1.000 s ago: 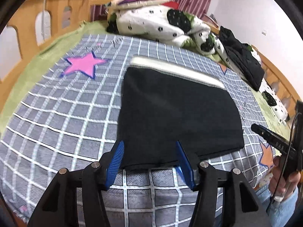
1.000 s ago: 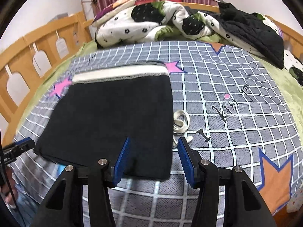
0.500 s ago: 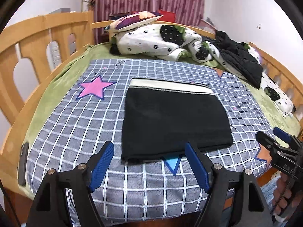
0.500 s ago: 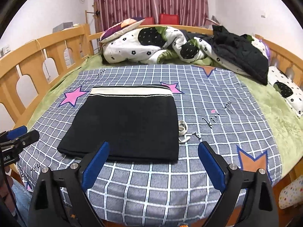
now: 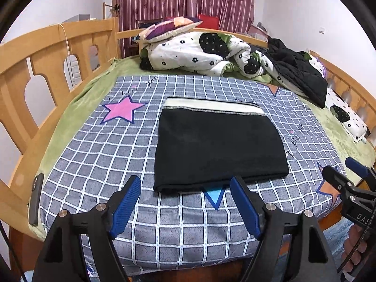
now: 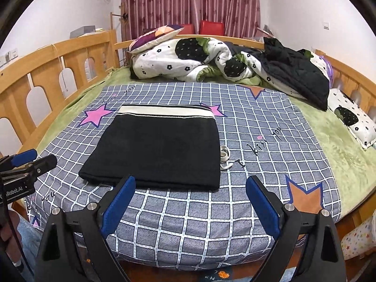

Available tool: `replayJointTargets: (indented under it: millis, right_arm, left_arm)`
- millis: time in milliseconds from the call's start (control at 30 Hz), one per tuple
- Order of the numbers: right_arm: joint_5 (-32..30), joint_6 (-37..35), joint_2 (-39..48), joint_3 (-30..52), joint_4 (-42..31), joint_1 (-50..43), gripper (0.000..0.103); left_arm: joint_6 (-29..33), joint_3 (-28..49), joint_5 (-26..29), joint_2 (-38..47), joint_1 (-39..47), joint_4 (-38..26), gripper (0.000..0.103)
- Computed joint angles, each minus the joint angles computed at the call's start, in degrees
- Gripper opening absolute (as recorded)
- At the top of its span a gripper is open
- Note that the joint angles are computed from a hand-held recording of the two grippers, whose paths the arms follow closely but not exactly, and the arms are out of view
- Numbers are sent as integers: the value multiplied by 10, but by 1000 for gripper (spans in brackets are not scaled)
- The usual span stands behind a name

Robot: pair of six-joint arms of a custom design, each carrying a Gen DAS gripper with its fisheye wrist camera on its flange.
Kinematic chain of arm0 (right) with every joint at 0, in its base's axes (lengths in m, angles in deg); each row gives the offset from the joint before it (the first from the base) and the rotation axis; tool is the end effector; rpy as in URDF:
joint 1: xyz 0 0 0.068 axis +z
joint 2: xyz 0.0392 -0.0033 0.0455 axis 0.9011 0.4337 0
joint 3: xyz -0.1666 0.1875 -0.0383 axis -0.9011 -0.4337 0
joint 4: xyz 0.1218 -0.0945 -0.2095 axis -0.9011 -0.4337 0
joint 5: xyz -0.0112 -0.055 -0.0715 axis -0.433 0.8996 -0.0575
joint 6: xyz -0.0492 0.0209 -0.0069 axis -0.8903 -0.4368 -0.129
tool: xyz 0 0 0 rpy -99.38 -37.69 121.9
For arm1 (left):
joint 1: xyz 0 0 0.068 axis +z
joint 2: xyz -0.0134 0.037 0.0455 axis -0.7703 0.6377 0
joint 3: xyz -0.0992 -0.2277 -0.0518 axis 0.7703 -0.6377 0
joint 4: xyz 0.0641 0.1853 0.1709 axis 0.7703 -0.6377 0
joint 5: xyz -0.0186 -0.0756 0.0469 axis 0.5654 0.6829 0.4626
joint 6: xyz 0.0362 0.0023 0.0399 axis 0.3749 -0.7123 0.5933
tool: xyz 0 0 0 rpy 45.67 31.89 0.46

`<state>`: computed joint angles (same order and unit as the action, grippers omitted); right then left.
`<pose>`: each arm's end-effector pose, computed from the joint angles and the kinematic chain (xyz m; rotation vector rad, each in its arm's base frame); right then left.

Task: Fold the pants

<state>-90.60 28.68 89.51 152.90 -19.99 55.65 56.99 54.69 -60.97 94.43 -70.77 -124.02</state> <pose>0.3054 -0.0415 0.3090 -0.1521 2.3125 -0.0257 0.2956 -0.1013 0.2910 -0.0811 2.3505 -0.0676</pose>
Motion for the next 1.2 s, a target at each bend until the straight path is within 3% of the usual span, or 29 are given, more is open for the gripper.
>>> replayJointTargets:
  millis: [167, 1200]
  right_arm:
    - [1, 4, 1, 0, 1, -3, 94]
    - [2, -6, 4, -2, 8, -11, 94]
  left_arm:
    - [0, -6, -20, -10, -10, 5, 77]
    - [-3, 2, -19, -9, -8, 3, 77]
